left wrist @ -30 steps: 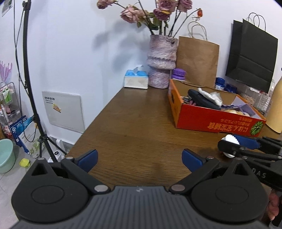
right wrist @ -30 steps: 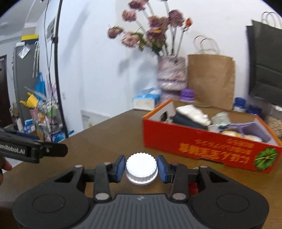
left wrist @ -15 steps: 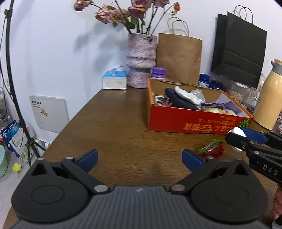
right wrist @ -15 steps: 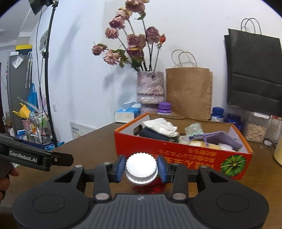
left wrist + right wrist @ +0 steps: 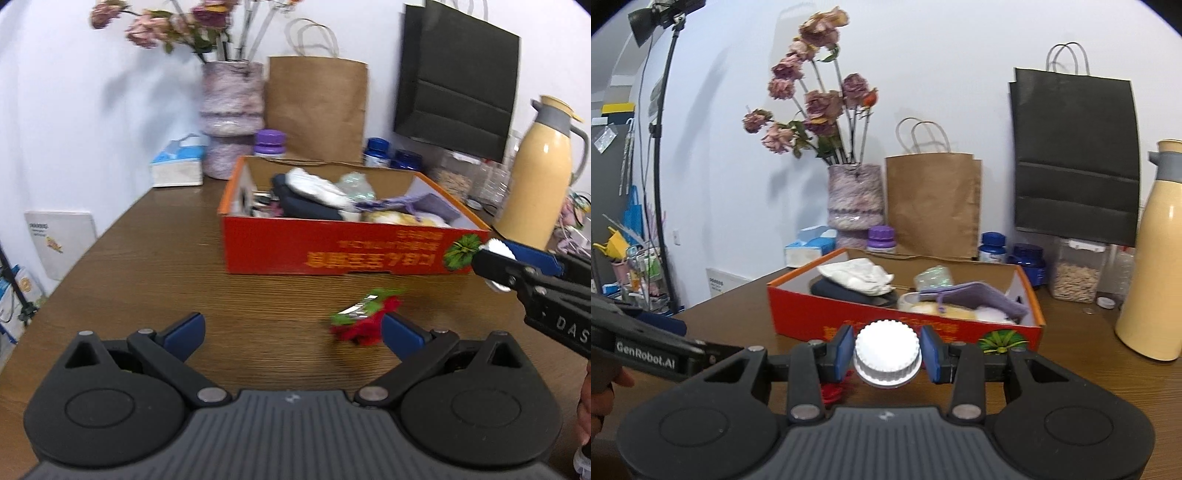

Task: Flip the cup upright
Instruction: 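Lift the bottle cap with the right gripper and carry it toward the box, then close the left gripper on the red flower while the right gripper holds the cap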

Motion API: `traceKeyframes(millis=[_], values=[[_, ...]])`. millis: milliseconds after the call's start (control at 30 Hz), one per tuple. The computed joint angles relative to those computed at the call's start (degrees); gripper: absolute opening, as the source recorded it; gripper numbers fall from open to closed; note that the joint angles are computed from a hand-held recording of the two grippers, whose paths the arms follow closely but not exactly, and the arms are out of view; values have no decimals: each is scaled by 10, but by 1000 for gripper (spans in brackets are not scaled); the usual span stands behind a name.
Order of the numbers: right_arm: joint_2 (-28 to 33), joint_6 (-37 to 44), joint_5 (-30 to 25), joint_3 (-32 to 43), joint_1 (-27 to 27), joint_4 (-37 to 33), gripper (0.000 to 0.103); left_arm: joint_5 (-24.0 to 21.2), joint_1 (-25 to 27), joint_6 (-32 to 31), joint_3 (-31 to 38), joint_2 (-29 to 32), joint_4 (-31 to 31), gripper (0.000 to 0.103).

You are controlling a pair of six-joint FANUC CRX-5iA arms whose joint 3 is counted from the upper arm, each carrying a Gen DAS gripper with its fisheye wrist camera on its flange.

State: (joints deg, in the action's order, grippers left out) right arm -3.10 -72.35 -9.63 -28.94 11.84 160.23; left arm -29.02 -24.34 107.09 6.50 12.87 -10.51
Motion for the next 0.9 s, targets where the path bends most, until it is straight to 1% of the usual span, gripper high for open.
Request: traceKeyframes(millis=[100, 167, 367, 533, 633, 667, 733, 767, 800, 900], values=[[-7, -7, 1, -5, -12, 7, 39, 2, -12, -17, 13, 16, 7, 103], [-11, -7, 1, -10, -20, 5, 39, 0, -19, -18, 26, 28, 1, 103], [-16, -20, 3, -13, -32, 15, 39, -30, -42, 19, 83, 72, -57, 103], [-11, 17, -6, -21, -28, -24, 39, -46, -49, 27, 114, 103, -78, 103], [-4, 53, -15, -27, -21, -64, 39, -42, -51, 29, 120, 112, -84, 96], [-2, 61, -18, -28, -20, -75, 39, -36, -49, 21, 118, 114, -75, 89], [2, 69, -19, -28, -19, -85, 39, -22, -43, -5, 110, 115, -45, 68], [4, 74, -20, -29, -18, -92, 39, -17, -39, -26, 105, 116, -23, 55], [7, 81, -21, -29, -17, -99, 39, -8, -34, -49, 97, 114, 1, 53], [12, 98, -23, -31, -14, -119, 39, 13, -36, -49, 83, 104, -6, 53]])
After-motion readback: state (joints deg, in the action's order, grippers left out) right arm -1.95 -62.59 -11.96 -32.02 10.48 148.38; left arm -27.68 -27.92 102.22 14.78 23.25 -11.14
